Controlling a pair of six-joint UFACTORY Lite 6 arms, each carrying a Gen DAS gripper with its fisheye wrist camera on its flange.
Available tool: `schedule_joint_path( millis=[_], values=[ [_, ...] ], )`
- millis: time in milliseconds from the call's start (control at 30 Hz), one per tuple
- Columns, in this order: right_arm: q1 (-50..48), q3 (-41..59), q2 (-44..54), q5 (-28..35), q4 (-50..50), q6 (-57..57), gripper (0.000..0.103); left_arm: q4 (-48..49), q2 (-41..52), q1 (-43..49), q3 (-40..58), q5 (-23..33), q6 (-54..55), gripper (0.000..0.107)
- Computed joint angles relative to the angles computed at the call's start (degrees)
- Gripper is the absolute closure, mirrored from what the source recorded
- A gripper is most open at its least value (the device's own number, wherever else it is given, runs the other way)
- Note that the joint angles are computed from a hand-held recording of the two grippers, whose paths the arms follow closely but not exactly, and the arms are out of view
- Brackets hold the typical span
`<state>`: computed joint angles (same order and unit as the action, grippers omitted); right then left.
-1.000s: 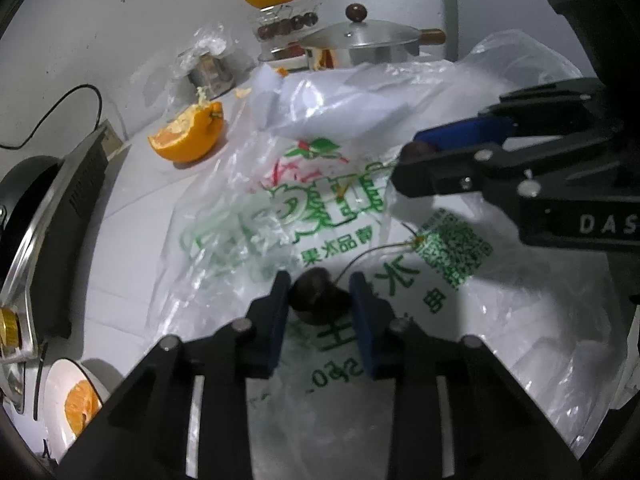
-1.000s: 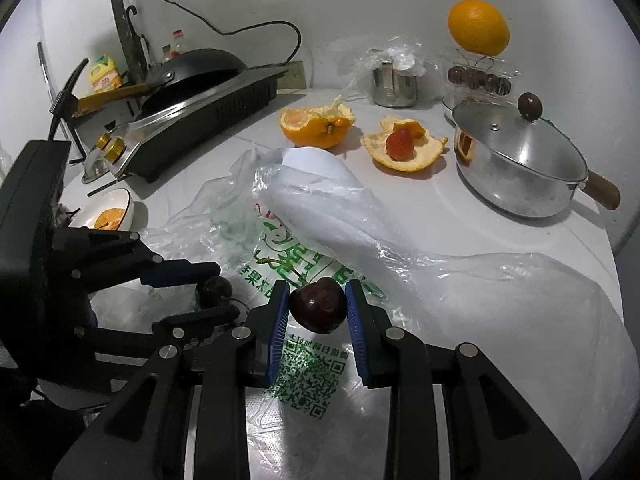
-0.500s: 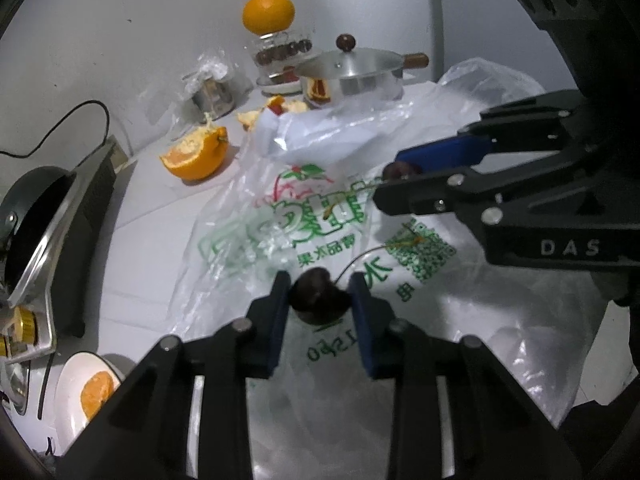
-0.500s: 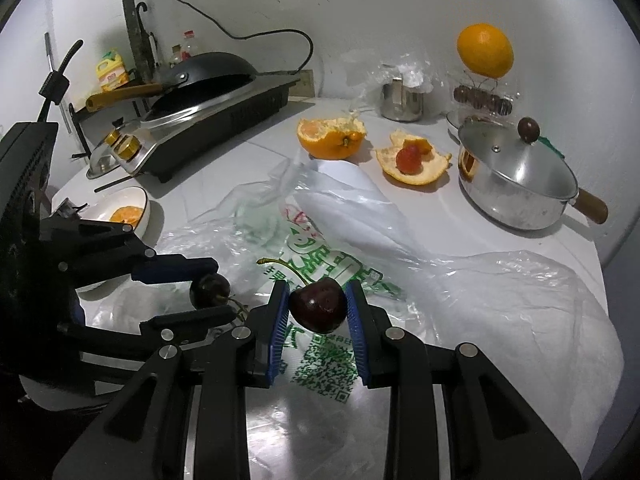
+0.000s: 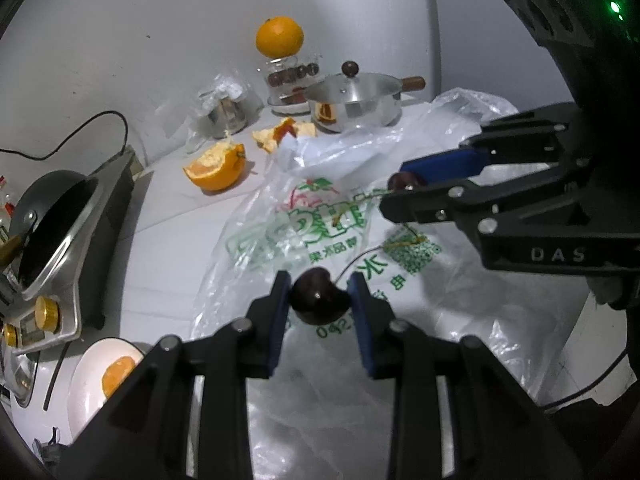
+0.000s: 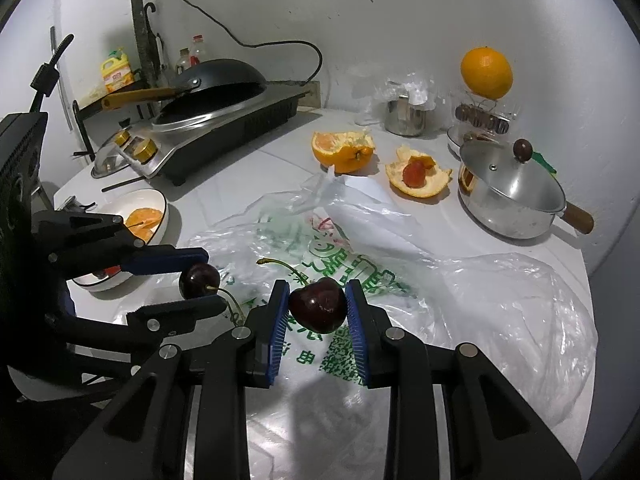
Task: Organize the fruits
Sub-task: 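Carry both held cherries over the white plate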
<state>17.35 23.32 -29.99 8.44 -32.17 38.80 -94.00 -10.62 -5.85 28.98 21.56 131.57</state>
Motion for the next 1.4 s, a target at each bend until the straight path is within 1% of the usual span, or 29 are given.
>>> schedule_joint_path(
  millis=[100, 300, 500, 667, 967, 1200, 1400],
  values=[
    [2.6, 0.24, -1.03, 2.27, -6.51, 7.77, 0.073, 2.7, -2.06, 2.1, -1.01, 1.57, -1.76, 0.076],
    [8.46, 0.99, -2.08, 7.06, -15.94, 19.94, 0.073, 8.63, -6.22, 7.41, -3.1, 5.64, -4.92, 0.076],
    [14.61, 2.47, -1.49, 11.8, -21.47, 28.25, 0.073, 13.37, -9.0, 13.82, -4.0, 10.47, -6.56, 0.076],
    [19.81, 4.22, 0.14, 15.44, -25.21, 34.28, 0.073, 15.07, -9.58, 19.28, -4.41, 14.11, -5.73, 0.076],
    [27.44, 9.34, 7.08, 19.5, -30.27, 42.7, 0.073, 18.81, -8.23, 32.42, -3.49, 22.16, -2.32, 0.076],
    [32.01, 14.16, 12.57, 22.23, -31.14, 45.2, 0.073, 20.39, -4.51, 39.87, -1.29, 26.3, 0.21, 0.076],
    [35.18, 18.58, 17.02, 24.41, -30.41, 45.05, 0.073, 21.89, -0.77, 45.86, 1.23, 30.01, 2.07, 0.076]
  ],
)
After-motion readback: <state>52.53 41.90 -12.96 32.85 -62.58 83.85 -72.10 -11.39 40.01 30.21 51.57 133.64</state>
